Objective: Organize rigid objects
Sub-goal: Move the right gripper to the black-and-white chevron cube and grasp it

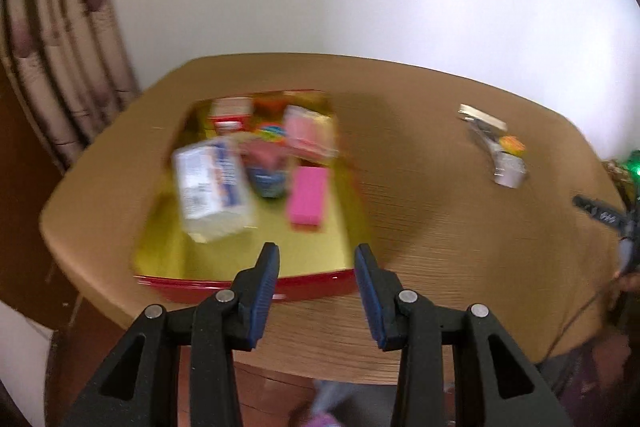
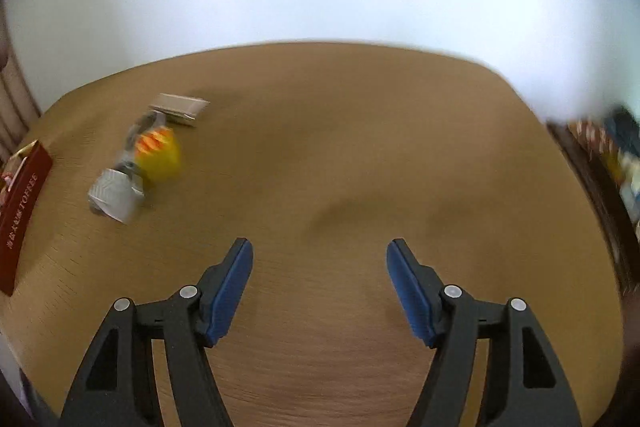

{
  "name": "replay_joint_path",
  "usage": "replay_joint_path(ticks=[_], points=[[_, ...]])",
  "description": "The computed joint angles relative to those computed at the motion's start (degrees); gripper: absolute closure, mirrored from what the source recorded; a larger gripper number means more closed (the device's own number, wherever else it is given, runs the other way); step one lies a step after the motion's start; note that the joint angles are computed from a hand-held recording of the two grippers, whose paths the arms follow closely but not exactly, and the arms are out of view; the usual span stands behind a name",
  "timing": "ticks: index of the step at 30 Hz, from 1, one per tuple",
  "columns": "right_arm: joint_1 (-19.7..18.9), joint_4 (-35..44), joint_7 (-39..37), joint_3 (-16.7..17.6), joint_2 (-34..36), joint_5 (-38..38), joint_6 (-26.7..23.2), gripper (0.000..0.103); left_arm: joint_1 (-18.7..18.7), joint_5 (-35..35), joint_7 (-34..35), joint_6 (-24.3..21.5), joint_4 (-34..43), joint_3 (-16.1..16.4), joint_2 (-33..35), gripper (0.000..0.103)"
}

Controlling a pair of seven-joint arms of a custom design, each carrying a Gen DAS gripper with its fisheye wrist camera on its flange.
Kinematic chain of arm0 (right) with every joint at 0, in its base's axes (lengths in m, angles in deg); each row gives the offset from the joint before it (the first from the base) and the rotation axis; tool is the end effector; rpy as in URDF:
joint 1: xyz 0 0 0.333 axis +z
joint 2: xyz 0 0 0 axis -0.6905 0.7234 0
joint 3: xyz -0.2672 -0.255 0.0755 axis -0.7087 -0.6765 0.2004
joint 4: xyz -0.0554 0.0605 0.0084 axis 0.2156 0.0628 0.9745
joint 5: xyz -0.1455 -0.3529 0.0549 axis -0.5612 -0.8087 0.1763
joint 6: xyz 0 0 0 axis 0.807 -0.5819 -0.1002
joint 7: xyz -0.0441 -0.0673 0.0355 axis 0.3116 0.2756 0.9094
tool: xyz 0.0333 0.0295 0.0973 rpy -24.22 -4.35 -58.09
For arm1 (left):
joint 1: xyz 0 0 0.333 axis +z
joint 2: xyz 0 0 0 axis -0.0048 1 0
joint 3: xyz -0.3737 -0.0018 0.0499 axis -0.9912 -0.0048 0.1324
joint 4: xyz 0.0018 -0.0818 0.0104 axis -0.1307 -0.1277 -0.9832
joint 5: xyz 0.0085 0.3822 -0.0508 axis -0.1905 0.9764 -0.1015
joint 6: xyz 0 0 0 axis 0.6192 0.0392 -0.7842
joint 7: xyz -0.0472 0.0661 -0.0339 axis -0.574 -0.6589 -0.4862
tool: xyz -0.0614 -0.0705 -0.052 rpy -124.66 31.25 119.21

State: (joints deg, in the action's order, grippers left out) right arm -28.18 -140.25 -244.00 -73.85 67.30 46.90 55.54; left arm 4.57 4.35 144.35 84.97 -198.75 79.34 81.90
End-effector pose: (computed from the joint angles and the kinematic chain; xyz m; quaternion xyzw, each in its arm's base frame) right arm 0.4492 0.2069 0.5382 -0.3887 0.8634 -0.2679 0.1782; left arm 0.5762 0.0237 0.5497 -0.4459 0.8238 -0.3092 0.1643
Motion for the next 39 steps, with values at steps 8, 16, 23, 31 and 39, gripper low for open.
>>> replay_joint_path(ticks=[8, 16, 23, 31, 39], points=[[2.1, 5.6, -30.4, -3.3, 5.3, 1.3, 25.7, 0.040, -2.9, 6.0, -5.2, -2.6, -1.5, -1.6, -1.3, 0.063], [3.1, 18.3, -69.9, -5.0, 16.4, 25.8, 19.4, 0.056, -3.8, 10.0, -7.3, -1.5, -2.1, -1.4, -1.0, 0.063], [3.0, 23.9, -80.5, -5.8, 20.9, 30.3, 14.9, 0.060, -3.2, 13.7, -10.6, -4.3, 0.5, -1.8, 1.8, 0.063], [3.1, 30.4, -86.8, -6.6, 24.5, 31.6, 6.8, 0.059, -2.3, 14.8, -11.8, -5.4, 1.5, -2.5, 3.2, 0.063], [4.4, 34.8, -90.0, -7.2, 26.6, 30.0, 0.8, 0.059, -2.4, 16.5, -12.7, -5.0, 1.3, -2.8, 3.6, 0.063]])
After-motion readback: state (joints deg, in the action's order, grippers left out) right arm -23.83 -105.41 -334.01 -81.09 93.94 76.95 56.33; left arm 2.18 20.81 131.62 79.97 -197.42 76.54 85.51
